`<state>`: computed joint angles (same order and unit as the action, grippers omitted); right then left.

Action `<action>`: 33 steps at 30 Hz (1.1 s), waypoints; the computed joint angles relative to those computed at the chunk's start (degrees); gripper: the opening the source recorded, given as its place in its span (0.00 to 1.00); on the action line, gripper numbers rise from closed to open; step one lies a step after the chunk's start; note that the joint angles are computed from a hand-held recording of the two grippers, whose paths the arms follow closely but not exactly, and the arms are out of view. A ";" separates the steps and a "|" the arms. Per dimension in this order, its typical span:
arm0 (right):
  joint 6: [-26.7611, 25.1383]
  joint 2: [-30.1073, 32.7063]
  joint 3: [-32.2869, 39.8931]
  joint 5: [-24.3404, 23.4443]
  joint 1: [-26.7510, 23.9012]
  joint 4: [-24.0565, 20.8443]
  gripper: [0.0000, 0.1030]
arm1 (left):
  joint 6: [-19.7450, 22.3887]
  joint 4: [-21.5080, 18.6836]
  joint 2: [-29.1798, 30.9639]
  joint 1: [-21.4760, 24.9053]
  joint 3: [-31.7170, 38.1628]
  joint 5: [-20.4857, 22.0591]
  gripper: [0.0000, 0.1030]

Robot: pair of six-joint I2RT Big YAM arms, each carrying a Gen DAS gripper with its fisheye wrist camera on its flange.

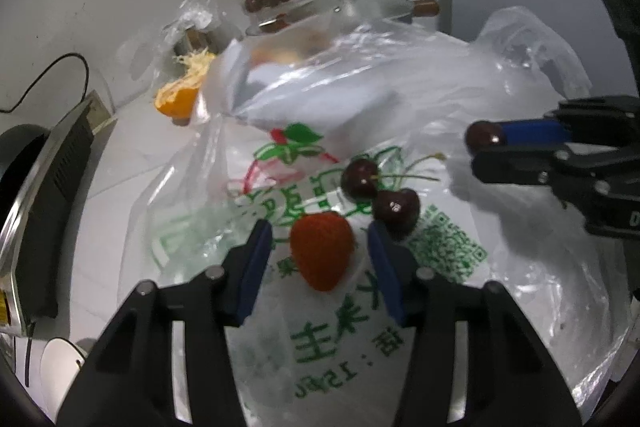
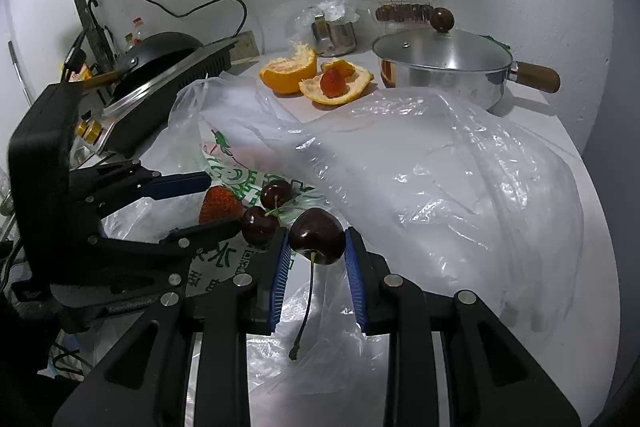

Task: Organize fruits
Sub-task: 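Close the left tool on the strawberry while the right tool lifts its cherry, then carry the strawberry and cherry with both tools over the white plate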

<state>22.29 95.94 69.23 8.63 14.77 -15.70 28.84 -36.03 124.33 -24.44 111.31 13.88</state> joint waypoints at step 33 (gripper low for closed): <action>-0.39 -3.24 1.24 7.00 5.37 -2.90 0.28 | -1.35 -2.36 -8.84 3.61 -8.22 11.86 0.33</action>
